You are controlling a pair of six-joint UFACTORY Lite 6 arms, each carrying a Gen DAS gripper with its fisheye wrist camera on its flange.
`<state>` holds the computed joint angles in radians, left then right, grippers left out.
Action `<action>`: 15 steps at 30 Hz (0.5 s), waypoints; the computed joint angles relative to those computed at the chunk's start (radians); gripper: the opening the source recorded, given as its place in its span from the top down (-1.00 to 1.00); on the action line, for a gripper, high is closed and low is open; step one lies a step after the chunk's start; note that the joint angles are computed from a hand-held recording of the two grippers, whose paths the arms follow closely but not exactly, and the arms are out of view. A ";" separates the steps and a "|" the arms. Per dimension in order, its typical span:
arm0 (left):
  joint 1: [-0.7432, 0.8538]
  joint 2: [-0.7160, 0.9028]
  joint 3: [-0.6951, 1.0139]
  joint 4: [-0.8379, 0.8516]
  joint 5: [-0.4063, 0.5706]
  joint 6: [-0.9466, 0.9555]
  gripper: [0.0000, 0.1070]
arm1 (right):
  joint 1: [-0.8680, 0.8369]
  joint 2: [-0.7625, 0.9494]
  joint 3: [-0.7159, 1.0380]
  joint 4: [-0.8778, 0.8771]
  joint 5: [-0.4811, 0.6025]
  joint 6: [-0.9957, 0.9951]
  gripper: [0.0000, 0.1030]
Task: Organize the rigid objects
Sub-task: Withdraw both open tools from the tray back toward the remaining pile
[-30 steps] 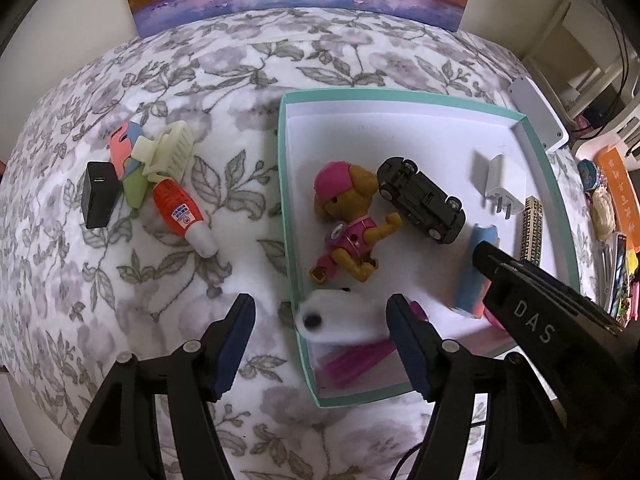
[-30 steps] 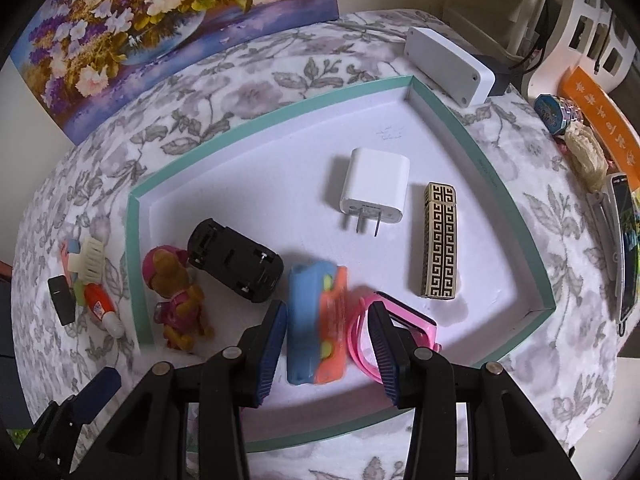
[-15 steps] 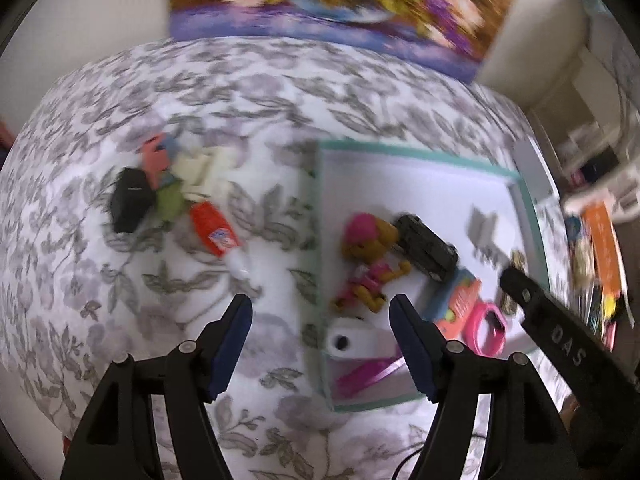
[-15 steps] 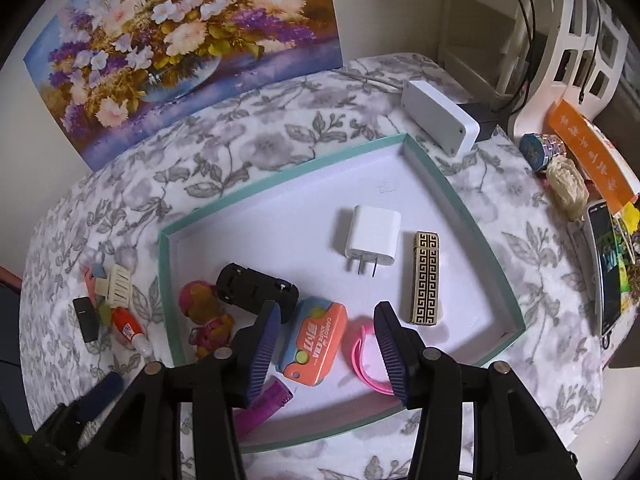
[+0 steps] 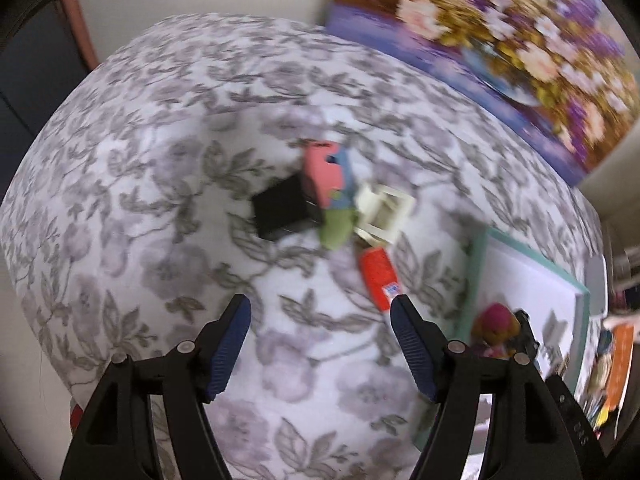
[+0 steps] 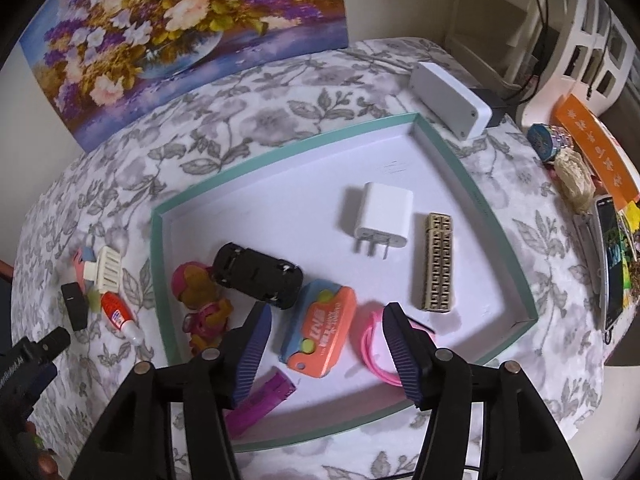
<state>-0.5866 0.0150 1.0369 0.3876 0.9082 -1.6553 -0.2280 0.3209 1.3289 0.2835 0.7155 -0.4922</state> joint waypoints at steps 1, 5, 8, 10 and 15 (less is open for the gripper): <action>0.008 -0.009 -0.011 0.002 -0.001 -0.004 -0.37 | 0.005 -0.001 -0.003 0.002 0.001 -0.001 -0.23; 0.046 -0.078 -0.082 -0.001 -0.013 -0.017 -0.45 | 0.038 -0.037 -0.047 0.013 -0.014 -0.010 -0.34; 0.077 -0.130 -0.136 0.009 -0.019 -0.034 -0.78 | 0.055 -0.066 -0.078 0.044 -0.023 -0.035 -0.51; 0.087 -0.156 -0.160 0.024 -0.004 -0.055 -0.79 | 0.068 -0.084 -0.096 0.060 -0.032 -0.045 -0.63; 0.125 -0.219 -0.215 0.045 0.015 -0.065 -0.80 | 0.101 -0.106 -0.126 0.068 -0.055 -0.047 -0.72</action>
<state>-0.4614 -0.2043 0.8219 0.4326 0.9237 -1.7199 -0.1269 0.2148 1.2028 0.3517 0.6604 -0.5392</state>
